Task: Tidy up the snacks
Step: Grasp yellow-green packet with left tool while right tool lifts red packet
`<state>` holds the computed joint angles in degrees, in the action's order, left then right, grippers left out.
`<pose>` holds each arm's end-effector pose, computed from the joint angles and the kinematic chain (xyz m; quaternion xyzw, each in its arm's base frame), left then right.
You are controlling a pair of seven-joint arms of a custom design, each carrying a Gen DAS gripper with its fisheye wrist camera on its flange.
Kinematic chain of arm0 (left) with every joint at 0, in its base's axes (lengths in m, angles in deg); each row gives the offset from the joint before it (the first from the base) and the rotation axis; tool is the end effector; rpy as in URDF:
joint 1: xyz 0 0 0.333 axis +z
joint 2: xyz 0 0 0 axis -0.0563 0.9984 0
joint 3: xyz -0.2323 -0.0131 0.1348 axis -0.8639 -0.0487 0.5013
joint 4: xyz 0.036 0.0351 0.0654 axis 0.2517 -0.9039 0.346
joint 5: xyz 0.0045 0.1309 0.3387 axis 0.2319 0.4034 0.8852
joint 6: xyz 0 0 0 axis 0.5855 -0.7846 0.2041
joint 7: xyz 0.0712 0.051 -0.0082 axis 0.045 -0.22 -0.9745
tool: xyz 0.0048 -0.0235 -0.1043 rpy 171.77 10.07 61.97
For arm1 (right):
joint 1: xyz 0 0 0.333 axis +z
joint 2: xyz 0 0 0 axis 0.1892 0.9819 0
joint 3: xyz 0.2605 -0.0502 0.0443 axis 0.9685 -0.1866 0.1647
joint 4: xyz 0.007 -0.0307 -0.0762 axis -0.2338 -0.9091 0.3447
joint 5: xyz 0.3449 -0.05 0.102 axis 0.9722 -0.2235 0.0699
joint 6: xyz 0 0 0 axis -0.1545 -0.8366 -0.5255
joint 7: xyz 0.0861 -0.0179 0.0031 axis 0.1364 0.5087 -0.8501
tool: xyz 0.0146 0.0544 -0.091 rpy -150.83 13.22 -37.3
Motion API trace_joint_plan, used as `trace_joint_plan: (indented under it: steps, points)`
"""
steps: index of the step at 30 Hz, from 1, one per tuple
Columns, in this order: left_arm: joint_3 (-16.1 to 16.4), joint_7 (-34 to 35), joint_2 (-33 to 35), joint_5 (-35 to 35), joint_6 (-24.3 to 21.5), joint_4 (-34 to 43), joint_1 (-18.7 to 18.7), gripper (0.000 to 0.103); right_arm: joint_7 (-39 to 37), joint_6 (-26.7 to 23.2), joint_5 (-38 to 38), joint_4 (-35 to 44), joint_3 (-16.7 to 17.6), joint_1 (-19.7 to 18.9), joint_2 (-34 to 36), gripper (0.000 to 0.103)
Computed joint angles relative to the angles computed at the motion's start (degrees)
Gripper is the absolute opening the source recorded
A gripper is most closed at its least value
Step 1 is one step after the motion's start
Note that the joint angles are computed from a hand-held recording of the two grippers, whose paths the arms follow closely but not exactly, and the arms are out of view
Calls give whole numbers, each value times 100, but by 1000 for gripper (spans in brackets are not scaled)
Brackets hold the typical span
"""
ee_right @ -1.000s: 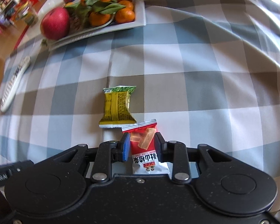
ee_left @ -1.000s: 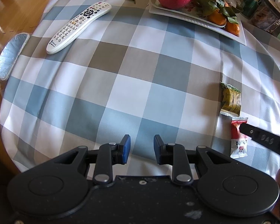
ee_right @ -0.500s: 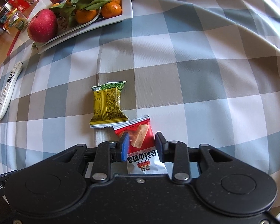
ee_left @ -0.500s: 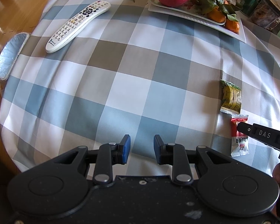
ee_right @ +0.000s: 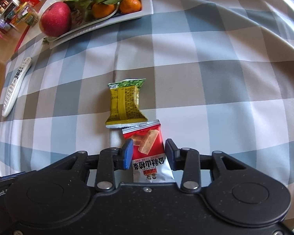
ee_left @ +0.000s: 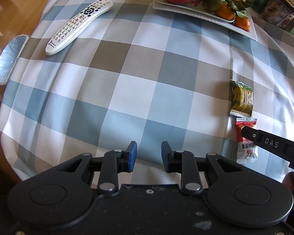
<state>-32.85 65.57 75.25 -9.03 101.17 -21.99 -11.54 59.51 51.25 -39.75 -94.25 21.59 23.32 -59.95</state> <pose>0.5834 -0.1672 0.4059 -0.8521 0.5140 -0.0438 0.0888 0.6175 0.1485 0.3726 -0.7330 0.6562 -0.0320 0.1765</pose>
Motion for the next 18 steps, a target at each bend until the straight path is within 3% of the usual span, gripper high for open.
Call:
trace_joint_plan:
  steps: [4, 18]
  points:
    - [2, 1, -19, -10, 8, -22, 7, 27, -110, 38, 169, -45, 50, -40, -73, 48]
    - [-6, 68, 18, -12, -20, 6, -2, 27, 129, 241, -696, -265, -72, 271, -80, 51]
